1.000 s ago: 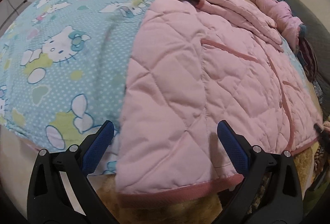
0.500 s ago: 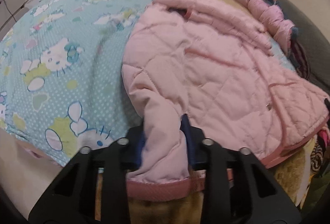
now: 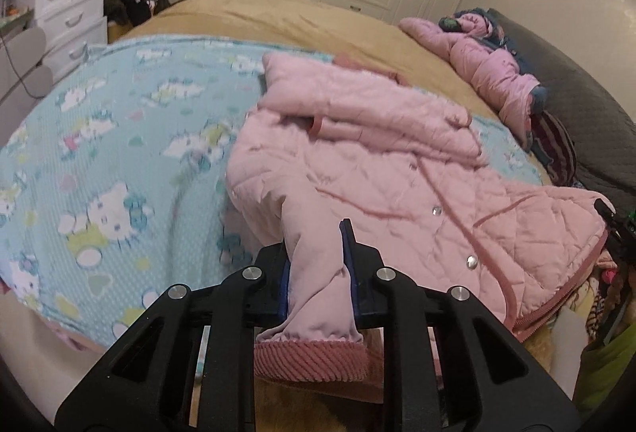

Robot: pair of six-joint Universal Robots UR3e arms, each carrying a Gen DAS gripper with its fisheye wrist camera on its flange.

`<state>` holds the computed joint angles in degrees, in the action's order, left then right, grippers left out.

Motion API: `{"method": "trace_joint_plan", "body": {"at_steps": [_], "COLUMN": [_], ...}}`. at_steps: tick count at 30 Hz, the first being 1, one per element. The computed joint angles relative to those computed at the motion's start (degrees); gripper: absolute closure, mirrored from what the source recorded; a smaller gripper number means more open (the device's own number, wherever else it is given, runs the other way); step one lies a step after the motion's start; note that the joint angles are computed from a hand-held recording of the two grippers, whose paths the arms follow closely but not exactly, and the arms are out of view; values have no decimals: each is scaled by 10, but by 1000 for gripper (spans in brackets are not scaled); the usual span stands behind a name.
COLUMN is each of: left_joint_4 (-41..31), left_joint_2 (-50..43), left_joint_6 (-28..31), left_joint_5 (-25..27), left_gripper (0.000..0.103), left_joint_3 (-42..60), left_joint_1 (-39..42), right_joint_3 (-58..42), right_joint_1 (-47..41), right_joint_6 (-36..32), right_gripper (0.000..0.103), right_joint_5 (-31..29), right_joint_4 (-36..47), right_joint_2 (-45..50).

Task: Fold large clothes
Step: 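Lift the hem with both grippers and fold it toward the collar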

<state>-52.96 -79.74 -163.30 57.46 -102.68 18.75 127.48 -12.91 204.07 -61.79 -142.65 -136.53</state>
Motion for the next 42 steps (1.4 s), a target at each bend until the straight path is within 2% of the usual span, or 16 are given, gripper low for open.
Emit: {"method": "trace_joint_plan", "body": {"at_steps": [4,10,18,24,29,35,42], "left_joint_4": [2,13,14,19,25,29,14], "left_joint_2": [-25,-71,-121,-136,-151,-188,-273], "left_joint_6": [-13,-29,-39,-43,-51,-69,-95], "left_joint_5": [-10,-30,-67,-72,-58,-32,-8], "left_gripper": [90,90,90,90,90,90,89], "left_joint_3": [45,110,169,196,221,276,401], "left_joint_1": [-5,-11,-6,-12,-24,-43,-63], "right_joint_3": [-28,-92,-204,-255,-275,-290,-348], "right_joint_1": [7,58,140,169,170,139,101], "right_joint_6": [23,54,71,85,76,65,49], "right_gripper": [85,85,85,85,85,85,85], "right_joint_5": [-20,-92,-202,-249,-252,-212,-171], "right_joint_4": [-20,-45,-28,-7,-14,-41,-49], "right_joint_2": [35,114,220,257,278,301,355]}}
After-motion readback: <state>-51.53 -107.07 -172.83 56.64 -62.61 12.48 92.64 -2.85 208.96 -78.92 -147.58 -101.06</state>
